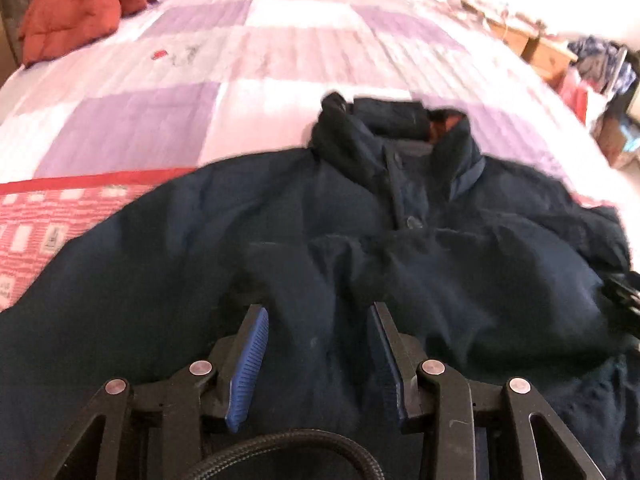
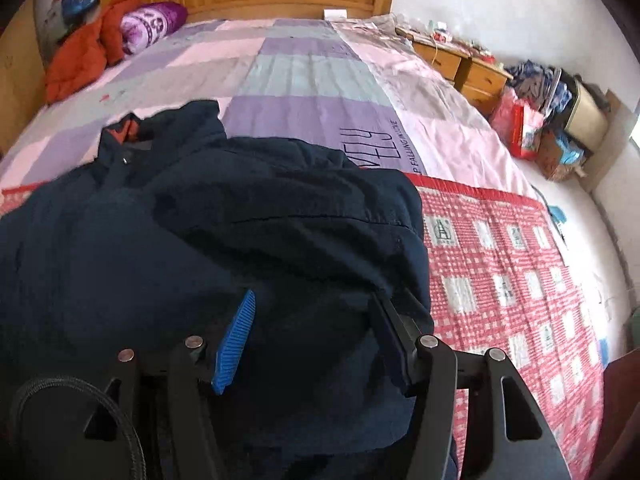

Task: Fold large clothes
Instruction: 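Move the right tool to the buttoned sleeve cuff and grasp it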

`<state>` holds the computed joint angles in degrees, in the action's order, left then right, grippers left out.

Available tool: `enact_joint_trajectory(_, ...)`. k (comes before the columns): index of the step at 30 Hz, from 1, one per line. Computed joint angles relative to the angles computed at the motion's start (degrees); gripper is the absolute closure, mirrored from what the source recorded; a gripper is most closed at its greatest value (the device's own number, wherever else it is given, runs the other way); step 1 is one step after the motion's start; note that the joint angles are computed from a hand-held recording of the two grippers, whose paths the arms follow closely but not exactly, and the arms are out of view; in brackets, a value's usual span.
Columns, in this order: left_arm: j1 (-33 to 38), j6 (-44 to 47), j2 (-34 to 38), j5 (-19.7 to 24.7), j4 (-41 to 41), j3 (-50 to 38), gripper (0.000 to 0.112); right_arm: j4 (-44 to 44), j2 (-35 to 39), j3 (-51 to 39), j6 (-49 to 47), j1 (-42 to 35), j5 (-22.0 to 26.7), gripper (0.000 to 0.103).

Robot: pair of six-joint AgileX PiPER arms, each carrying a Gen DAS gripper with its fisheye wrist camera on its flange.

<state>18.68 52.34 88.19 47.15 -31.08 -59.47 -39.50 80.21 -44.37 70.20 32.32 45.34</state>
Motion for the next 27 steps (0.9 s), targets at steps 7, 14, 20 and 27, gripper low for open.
enact_joint_trajectory(7,-4.9,-7.8,10.5,-10.9,10.0,0.5,0.065,3.8,2.3,2.8,-4.8,-8.6,-8.6,0.034)
enact_joint_trajectory(14,-4.5,-10.7,5.8,-8.3,11.1,-0.2,0.066,3.6,-0.6,0.2,-3.8,-3.4,-1.0,0.034)
enact_joint_trajectory(20,-0.8,-9.1,-2.6,-6.2,11.0,1.9,0.066,-0.5,-2.1,-4.9,3.0,11.0,9.5,0.034)
enact_joint_trajectory(27,16.4,2.8,-6.6,5.1,3.5,-1.4,0.066,0.1,6.9,-20.0,4.7,23.8,17.2,0.034)
